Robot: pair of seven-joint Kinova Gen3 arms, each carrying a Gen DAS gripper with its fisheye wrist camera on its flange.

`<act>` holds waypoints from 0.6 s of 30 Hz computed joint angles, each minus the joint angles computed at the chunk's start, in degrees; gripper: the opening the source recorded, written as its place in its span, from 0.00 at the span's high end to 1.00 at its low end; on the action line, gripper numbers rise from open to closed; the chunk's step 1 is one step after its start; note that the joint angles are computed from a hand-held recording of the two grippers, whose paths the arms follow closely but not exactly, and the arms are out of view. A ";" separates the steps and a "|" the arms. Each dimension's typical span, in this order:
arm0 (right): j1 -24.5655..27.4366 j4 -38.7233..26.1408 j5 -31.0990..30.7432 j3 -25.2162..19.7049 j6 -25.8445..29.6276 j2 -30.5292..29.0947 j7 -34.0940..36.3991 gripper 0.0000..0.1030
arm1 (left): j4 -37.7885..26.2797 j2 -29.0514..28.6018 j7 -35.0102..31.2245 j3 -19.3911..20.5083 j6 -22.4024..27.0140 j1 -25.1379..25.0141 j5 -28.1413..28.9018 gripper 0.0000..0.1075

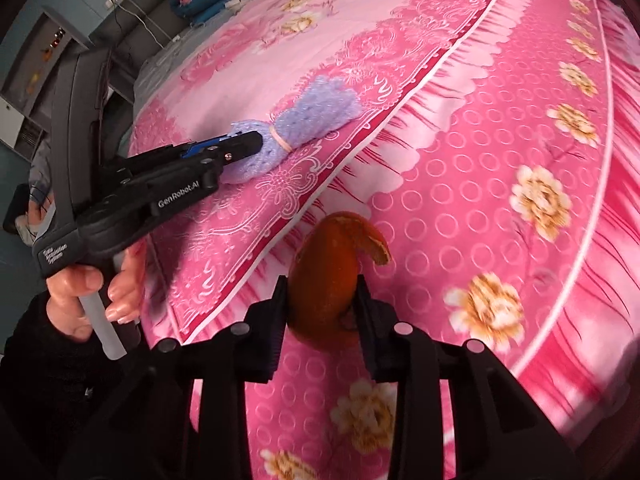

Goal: Collect trash
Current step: 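Carry the lavender foam net and orange peel over the yellow-rimmed bin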

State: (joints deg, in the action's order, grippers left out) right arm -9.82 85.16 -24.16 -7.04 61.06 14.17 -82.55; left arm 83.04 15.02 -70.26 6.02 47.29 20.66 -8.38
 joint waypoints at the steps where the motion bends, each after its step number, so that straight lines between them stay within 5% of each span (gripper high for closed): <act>1: 0.54 0.30 -0.63 0.03 0.25 -0.56 0.46 0.70 | 0.11 -0.73 0.19 -0.07 0.11 0.12 -0.18 0.86; 18: 3.25 7.39 -4.77 5.23 3.79 -18.24 4.99 0.70 | 11.02 -19.09 15.48 5.62 -3.44 -0.66 -3.07 0.86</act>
